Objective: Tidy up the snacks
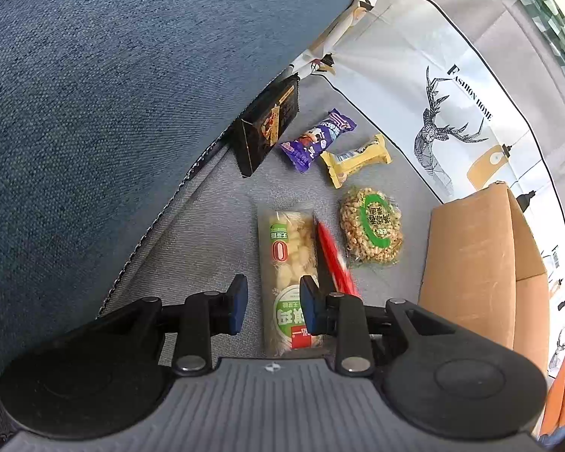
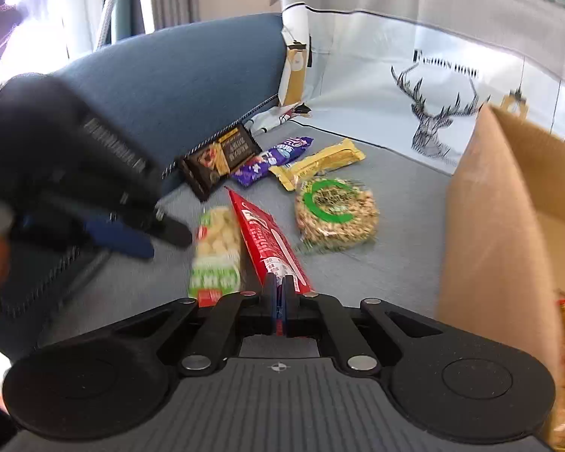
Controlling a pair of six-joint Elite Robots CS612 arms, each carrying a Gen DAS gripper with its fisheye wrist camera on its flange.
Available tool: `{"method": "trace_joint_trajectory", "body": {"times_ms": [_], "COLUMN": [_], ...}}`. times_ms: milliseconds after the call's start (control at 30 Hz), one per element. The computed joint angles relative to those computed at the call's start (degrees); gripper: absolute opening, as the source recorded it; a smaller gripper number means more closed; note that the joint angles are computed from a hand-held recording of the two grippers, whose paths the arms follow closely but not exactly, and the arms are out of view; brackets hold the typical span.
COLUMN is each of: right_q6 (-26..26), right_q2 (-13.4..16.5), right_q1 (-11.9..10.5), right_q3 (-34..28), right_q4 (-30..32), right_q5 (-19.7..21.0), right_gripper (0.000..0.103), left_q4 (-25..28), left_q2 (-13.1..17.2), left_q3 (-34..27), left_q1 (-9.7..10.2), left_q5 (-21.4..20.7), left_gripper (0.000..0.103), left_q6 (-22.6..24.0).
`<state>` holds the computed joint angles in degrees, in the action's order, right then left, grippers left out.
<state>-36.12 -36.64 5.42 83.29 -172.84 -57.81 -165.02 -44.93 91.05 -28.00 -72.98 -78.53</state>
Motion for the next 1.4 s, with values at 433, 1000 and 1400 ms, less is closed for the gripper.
{"method": "trace_joint_trajectory", "body": {"times_ms": [433,1000,1400], "right_q6": [-4.9,3.7,2.08], "right_q2": [-2.47,0.51,-0.38], "right_q1": [-1.4,-0.08,-0.61], "right_q3": [5.33,-1.1,-0.4], "right_q4": [-3.19,8.75,10.17], "right_q5": [0.06,-6.64,-3.91], "right_gripper": [0.065,0.064,0.043], "left_q4": [1.11,15.37,17.08], "left_q2": [1.0,4.9,3.22], "left_q3": [-1.95,-11.02,-8.72], "left_q1": [0.02,0.85,0.5], "left_q5": [-0.61,-3.04,-0.62], "left_gripper": [0.037,0.066,0.041], "left_q6": [1.91,9.99,7.85]}}
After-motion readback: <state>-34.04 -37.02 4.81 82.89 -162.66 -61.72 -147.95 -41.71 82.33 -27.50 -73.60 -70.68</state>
